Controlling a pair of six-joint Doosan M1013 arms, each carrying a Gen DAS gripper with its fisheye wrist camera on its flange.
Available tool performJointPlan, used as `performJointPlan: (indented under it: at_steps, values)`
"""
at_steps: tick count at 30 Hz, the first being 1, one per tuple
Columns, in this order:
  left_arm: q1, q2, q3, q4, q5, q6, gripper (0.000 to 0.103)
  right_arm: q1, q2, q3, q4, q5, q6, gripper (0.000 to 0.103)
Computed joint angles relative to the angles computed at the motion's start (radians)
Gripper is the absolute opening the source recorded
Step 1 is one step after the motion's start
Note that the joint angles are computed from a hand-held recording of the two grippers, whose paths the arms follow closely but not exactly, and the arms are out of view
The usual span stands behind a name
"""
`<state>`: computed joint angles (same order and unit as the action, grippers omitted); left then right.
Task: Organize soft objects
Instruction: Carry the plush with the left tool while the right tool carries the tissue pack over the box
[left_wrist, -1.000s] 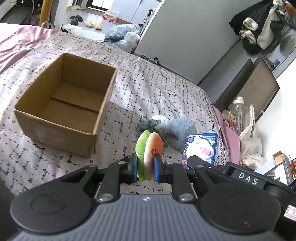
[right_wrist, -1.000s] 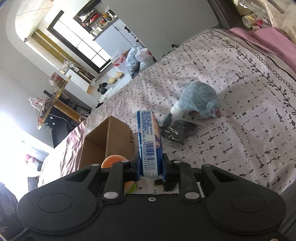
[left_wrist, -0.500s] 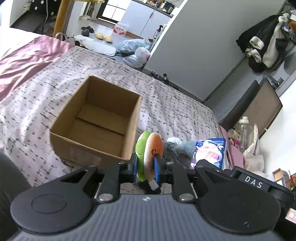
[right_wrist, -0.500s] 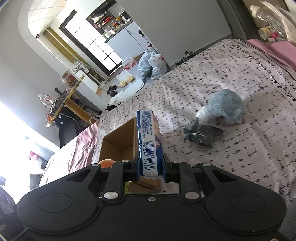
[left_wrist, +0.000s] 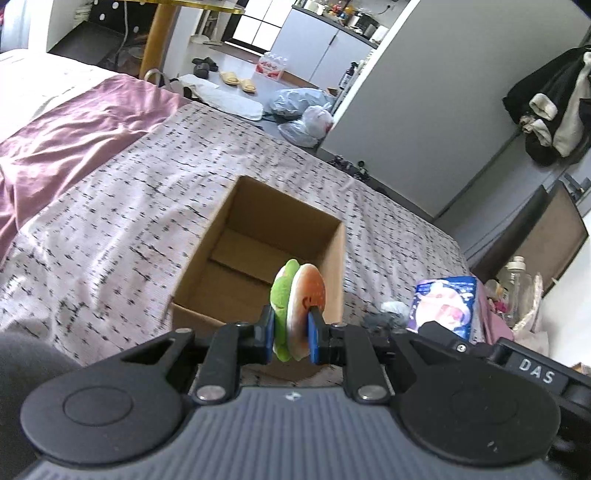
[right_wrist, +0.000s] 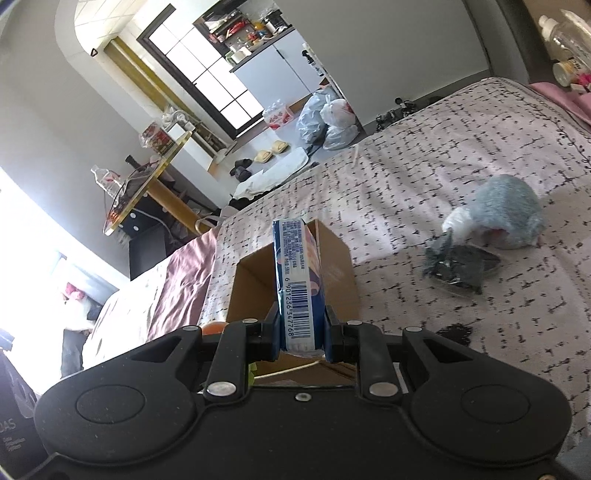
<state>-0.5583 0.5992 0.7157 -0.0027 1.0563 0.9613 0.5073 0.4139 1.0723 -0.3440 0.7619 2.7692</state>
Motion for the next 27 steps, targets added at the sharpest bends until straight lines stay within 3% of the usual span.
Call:
performJointPlan:
  at_steps: [8,18,27]
  values:
    - [0.023,0.063,-0.100,0.011,0.095,0.039,0.017,0.000,0.056,-0.087,0.060,0.040,-0.068,0.021]
    - [0.038,0.160,-0.240,0.003,0.221,0.093,0.017,-0.007,0.154,-0.230,0.169,0.169,-0.189,0.022]
    - [0.049,0.225,-0.326,-0.034,0.308,0.102,0.020,-0.013,0.203,-0.288,0.218,0.227,-0.238,0.022]
